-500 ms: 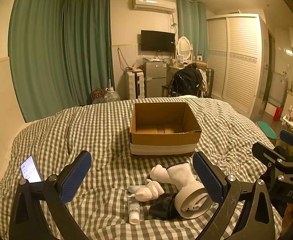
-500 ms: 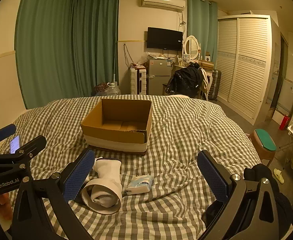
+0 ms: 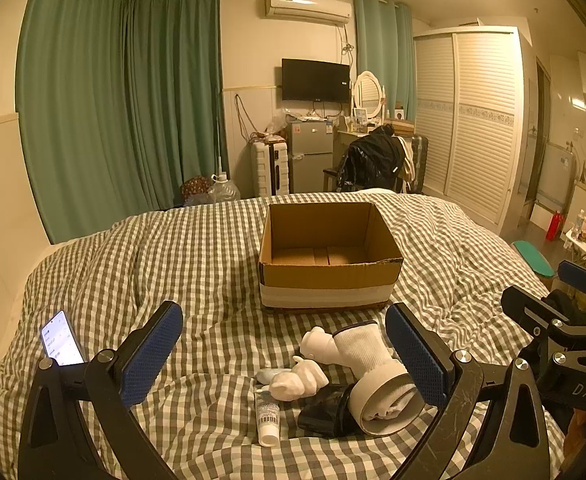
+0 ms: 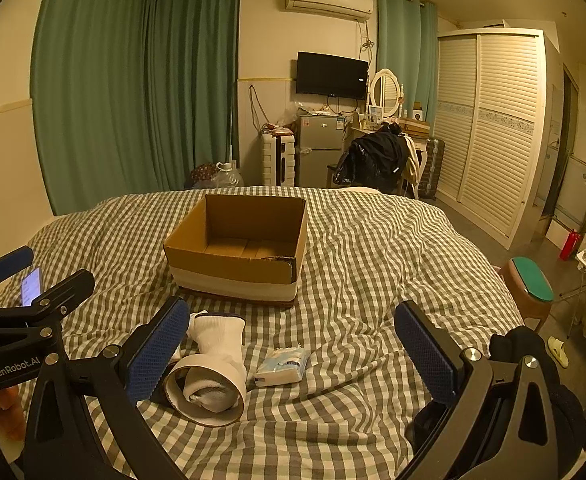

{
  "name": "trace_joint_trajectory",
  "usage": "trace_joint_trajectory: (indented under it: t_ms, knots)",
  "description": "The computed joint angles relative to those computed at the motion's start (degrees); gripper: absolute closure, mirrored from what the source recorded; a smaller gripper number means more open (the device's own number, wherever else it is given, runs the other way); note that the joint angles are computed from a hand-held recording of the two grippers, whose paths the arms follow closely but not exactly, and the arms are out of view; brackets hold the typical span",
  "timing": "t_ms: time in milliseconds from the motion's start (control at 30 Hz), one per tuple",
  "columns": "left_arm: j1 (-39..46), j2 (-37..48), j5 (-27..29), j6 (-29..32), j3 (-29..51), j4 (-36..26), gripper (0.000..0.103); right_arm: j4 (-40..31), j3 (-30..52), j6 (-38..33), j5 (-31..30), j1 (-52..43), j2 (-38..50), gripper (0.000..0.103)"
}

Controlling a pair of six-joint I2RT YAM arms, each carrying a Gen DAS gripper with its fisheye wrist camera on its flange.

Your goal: Organize objects

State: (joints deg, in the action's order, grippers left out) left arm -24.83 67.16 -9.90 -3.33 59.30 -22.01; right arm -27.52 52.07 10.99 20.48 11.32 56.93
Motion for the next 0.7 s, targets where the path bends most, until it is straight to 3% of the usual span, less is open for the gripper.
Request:
trace_joint_trajectory:
  t_ms: [700]
  knots:
    - [0.4, 1.6, 1.3, 0.5, 1.1, -1.8, 0.000, -1.0, 0.7, 0.0, 0.2, 0.0, 0.7, 0.000]
